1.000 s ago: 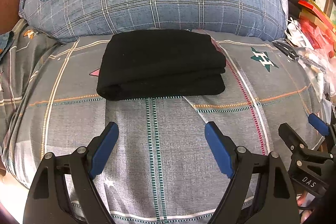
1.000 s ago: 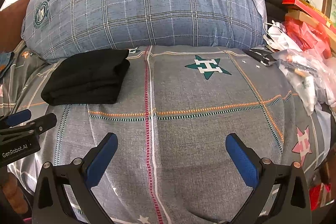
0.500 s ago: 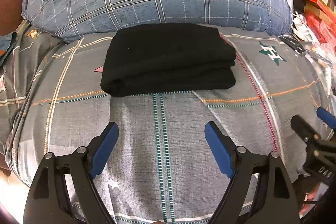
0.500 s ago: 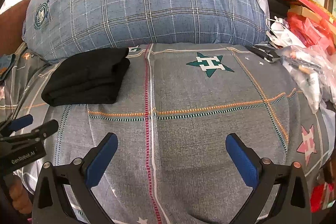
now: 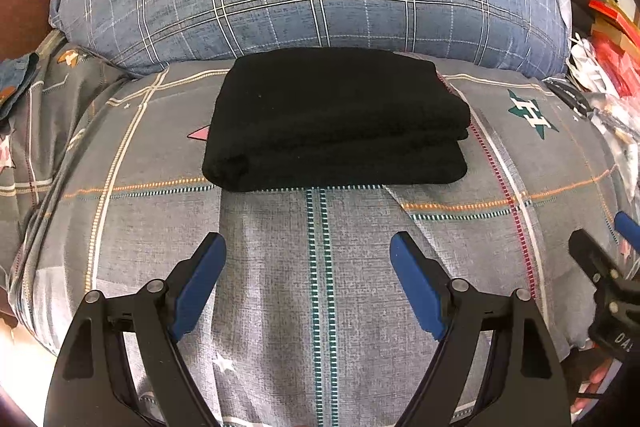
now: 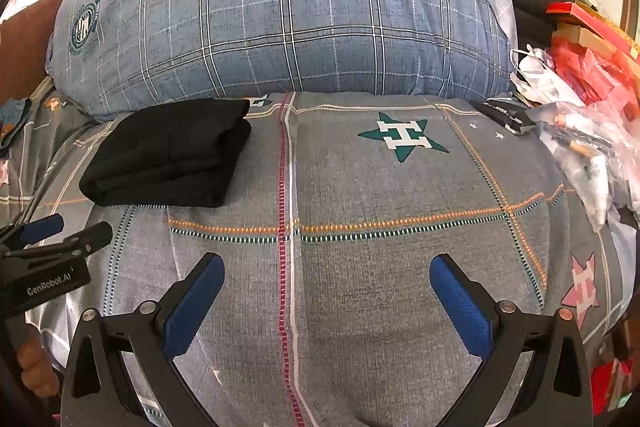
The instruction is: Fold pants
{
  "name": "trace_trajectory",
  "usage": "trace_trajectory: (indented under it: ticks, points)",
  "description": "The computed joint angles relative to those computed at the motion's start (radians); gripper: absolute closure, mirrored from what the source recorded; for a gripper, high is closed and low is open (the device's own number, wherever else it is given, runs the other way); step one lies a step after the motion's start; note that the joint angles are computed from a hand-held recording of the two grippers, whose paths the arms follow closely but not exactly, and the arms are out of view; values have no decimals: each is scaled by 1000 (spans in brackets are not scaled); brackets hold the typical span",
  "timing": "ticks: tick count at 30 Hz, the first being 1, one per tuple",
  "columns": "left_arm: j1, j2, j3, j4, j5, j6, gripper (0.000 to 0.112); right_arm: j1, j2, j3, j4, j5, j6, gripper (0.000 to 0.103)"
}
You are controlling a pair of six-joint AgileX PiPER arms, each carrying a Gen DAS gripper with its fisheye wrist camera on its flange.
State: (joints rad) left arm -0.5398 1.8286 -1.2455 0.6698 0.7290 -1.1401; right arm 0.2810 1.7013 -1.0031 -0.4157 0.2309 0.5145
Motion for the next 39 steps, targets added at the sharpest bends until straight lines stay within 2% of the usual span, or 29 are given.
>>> trace_trajectory:
  ticks: [39]
  points:
    - [-10,1,-36,-71,-7,70,27,-4,15,-2,92,8,-94,0]
